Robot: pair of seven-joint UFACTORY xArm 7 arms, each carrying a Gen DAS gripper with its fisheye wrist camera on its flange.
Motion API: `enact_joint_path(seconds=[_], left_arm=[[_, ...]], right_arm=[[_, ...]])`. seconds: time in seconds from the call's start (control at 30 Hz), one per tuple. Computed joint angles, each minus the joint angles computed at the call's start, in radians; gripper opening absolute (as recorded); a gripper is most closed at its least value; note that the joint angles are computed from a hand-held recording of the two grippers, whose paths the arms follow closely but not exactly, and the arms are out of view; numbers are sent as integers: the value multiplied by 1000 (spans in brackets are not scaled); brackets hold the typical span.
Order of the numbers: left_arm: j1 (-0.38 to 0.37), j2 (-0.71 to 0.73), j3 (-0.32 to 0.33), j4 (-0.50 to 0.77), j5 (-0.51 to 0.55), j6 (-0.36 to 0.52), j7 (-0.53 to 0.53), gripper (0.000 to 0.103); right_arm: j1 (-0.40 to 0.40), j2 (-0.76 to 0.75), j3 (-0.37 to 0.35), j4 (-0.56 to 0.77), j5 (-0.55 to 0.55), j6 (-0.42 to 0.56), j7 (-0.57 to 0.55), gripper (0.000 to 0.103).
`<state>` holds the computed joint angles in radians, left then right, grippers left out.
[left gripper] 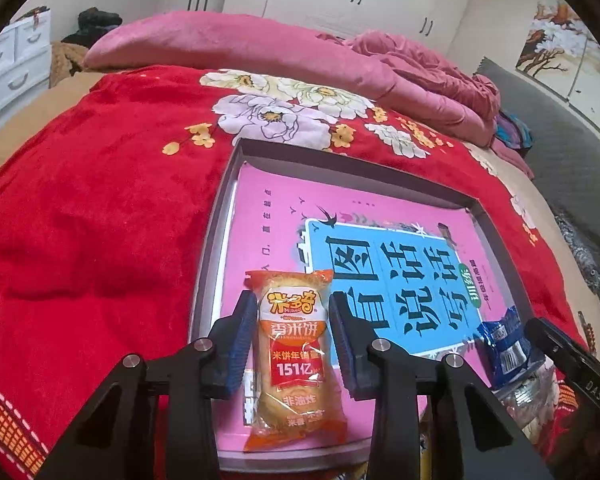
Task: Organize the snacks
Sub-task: 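Carry both packets into the grey tray and open both tools to release, then move both tools back over the snack pile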
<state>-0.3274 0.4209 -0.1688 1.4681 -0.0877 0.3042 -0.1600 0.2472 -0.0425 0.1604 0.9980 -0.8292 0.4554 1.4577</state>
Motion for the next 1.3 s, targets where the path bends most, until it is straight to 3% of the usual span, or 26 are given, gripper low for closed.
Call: enact_joint_path(seconds=[0.2,0.43,0.63,0.9,1.3], left_arm=[[24,-19,-23,-23,-37,-23,17,40],[25,-83,-19,-95,-46,-90,22,67],[32,-119,-19,-138,-57,-104,18,75],[29,-177,-19,-201,-48,-135,11,78],[21,-250,-34,-277,-87,-113,57,78]], right_arm=[[5,5,2,12,-5,-7,-8,56],[0,-20,9,3,-63,-20,45,67],[-3,-31,20,1,-74,-3,53,72],[-9,-51,33,-8,-106,1,77,79],[-11,-97,71,-24,-143,19,103,86]])
